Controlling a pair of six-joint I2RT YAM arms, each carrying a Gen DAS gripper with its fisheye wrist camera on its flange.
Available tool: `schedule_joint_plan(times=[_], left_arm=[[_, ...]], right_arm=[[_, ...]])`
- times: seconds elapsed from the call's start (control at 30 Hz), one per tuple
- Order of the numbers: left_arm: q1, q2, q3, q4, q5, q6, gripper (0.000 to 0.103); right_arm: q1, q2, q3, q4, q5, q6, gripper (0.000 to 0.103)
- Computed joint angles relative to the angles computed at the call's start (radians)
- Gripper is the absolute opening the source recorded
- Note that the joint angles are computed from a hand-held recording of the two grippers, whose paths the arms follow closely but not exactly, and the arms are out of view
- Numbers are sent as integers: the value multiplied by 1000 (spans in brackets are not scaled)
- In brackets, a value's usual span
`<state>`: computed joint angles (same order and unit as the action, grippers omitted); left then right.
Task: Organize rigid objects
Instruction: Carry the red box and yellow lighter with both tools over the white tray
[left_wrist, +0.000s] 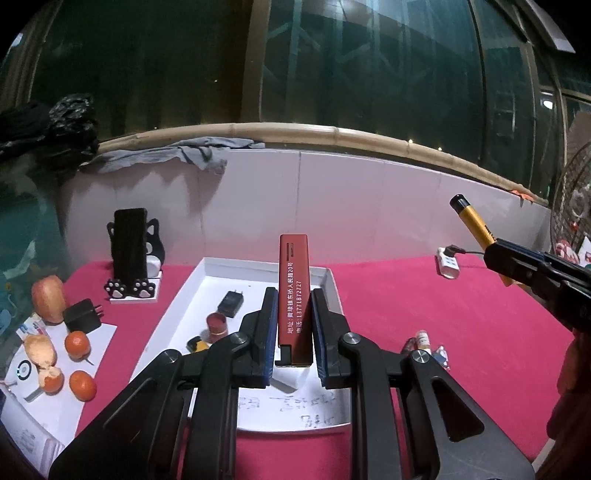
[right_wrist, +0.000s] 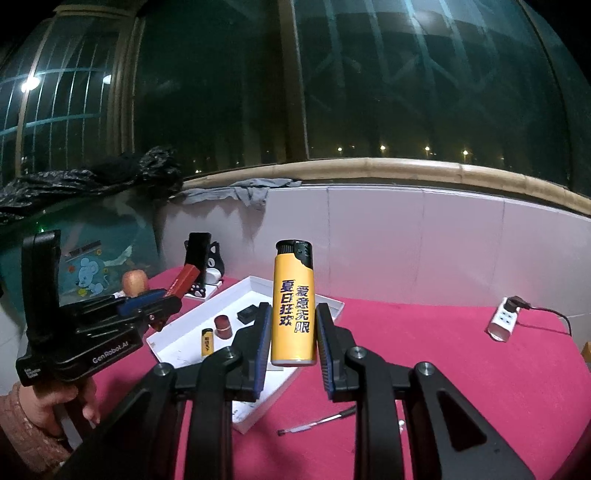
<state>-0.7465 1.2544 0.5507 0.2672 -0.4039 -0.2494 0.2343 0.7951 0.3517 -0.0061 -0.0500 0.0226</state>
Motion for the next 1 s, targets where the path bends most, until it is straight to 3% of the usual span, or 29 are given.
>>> schedule_joint_plan(times=[0.53,1.0], left_arm=[[125,-87,-57,-3,71,12,17],[239,-63,-42,0,138,50,17]], right_arm=[[152,179,71,89,91,32,22],[212,359,150,158,109,43,22]])
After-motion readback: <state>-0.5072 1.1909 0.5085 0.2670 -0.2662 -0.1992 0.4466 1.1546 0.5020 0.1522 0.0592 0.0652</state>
